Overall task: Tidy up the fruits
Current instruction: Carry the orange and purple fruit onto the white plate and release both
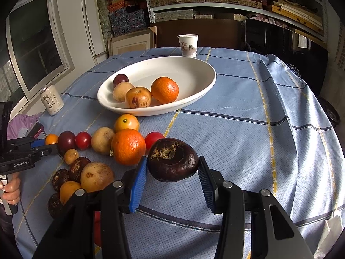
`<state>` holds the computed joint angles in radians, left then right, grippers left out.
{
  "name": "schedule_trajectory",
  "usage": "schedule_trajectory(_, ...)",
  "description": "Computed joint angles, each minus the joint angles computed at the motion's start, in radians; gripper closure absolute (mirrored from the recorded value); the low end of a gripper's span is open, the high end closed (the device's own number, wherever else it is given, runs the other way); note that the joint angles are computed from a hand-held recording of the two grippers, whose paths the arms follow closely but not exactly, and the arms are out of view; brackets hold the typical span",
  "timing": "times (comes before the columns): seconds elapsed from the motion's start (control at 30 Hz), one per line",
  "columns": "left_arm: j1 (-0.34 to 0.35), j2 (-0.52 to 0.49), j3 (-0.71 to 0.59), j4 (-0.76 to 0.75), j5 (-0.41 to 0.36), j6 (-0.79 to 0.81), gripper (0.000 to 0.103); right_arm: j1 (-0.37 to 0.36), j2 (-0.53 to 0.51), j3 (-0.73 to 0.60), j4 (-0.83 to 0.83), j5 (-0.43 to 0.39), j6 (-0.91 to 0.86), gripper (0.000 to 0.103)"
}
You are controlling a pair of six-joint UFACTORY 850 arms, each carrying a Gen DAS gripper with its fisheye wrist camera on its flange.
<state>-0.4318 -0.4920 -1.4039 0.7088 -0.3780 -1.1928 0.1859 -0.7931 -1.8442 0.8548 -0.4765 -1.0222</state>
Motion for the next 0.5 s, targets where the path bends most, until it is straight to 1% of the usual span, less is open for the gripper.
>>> schedule_trajectory(0.13,0.01,0.023,0.028,0.008,0.05,-0.03,0.065,-0.006,0.001,-0.001,0.056,-0.015,-0.043,0.055)
schedule_trajectory(0.2,0.018,0.033,0.038,-0.049,0.094,0.016,0.065,-0.012,-0.007,-0.016,0.086,-0.045,-0.051,0.055)
schedule_trajectory(0.27,0.022,0.038,0.037,-0.102,0.118,0.073,0.065,-0.016,-0.018,-0.04,0.097,-0.071,-0.038,0.055)
schedule_trajectory(0.33,0.022,0.035,0.021,-0.146,0.126,0.127,0.065,-0.016,-0.031,-0.071,0.098,-0.081,-0.022,0.055)
schedule_trajectory(0.37,0.024,0.029,0.001,-0.194,0.131,0.189,0.065,-0.015,-0.043,-0.097,0.1,-0.084,-0.008,0.055)
schedule_trajectory(0.43,0.027,0.011,-0.042,-0.26,0.129,0.269,0.065,-0.016,-0.079,-0.167,0.108,-0.102,0.035,0.055)
schedule_trajectory(0.5,0.03,-0.02,-0.104,-0.361,0.121,0.388,0.065,-0.017,-0.128,-0.257,0.11,-0.117,0.096,0.055)
